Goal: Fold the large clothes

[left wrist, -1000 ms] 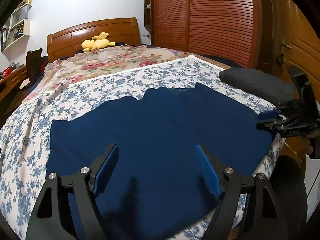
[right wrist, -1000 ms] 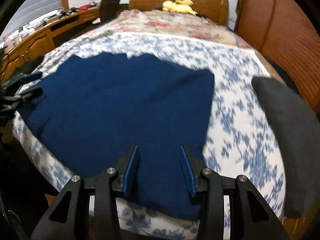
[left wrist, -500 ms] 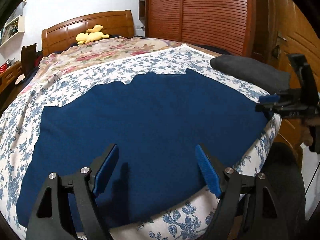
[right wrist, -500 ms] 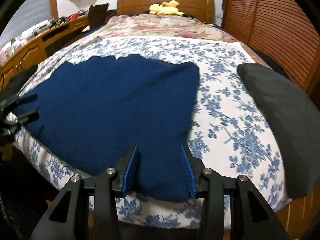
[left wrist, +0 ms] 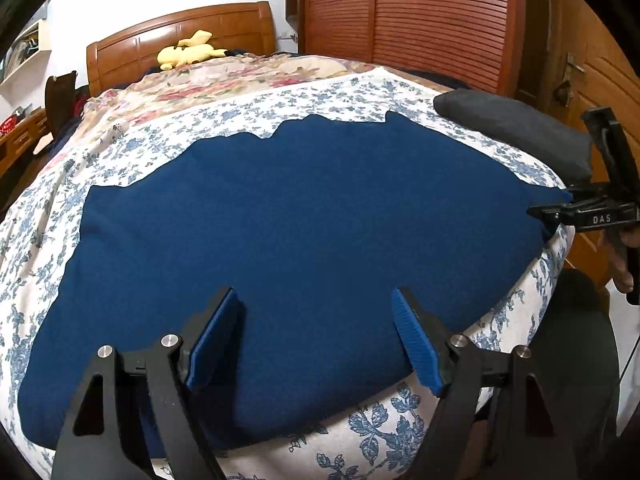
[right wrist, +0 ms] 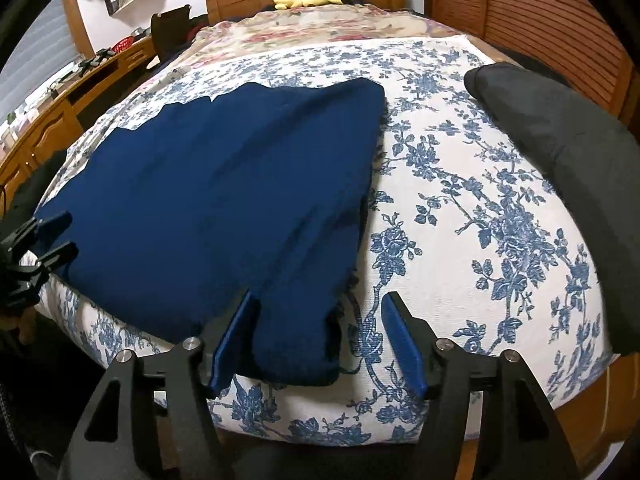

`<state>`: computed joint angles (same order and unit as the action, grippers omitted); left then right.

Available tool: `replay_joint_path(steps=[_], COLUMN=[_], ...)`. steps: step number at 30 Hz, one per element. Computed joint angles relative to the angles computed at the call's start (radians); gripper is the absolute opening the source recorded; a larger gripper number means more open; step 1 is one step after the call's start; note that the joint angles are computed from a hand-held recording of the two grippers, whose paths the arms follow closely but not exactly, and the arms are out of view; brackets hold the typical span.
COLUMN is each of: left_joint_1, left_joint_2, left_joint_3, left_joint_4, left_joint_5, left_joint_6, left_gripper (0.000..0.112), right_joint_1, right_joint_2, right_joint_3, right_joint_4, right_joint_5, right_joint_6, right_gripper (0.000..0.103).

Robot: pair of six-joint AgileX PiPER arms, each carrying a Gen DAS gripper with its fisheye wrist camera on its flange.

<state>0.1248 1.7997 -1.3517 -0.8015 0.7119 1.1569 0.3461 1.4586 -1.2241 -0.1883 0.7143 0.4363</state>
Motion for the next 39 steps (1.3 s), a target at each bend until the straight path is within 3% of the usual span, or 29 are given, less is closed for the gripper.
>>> replay_joint_path(steps=[5,6,7,13,17,27,39], left_joint_1=[-0.01,-0.008,-0.008,-0.01,-0.011,0.019,0.188], left_joint_2=[0.008,0.015,0.017,0.017,0.019,0.012,-0.023], left_joint_3=[-0.002,-0.009,-0.011,-0.01,-0.012,-0.018,-0.024], left_joint_4=[0.022,0.024,0.025,0.029,0.029,0.002,-0.131], left_joint_5=[-0.001,0.009,0.011,0.005,0.006,0.026,0.108], left_joint_6=[-0.012,-0.016,-0.019,-0.017,-0.021,0.001,0.106], left_gripper=[0.079,0.079,0.079,0.079,0.079,0.079,0.079], right_joint_1=[-0.011,-0.017,-0.016,-0.033,-0.052,0.001,0.135], right_joint_2=[0.003,0.006,0.005,-0.014,-0.067,-0.082,0.074], right_joint_3=[0.004,0.006,0.008,0.041,0.078,0.02,-0.195], right_joint_4=[0.078,0.106,0.116,0.154,0.201,0.134,0.01], right_joint_5=[-0.03,-0.041,-0.047,-0.098,-0.177,-0.234,-0.221], right_joint_6=[-0.067,-0.097,-0.107,-0.167,-0.222,-0.188,-0.14], right_gripper=[0.065,0.055,0.052,0.034,0.024,0.02,0.019])
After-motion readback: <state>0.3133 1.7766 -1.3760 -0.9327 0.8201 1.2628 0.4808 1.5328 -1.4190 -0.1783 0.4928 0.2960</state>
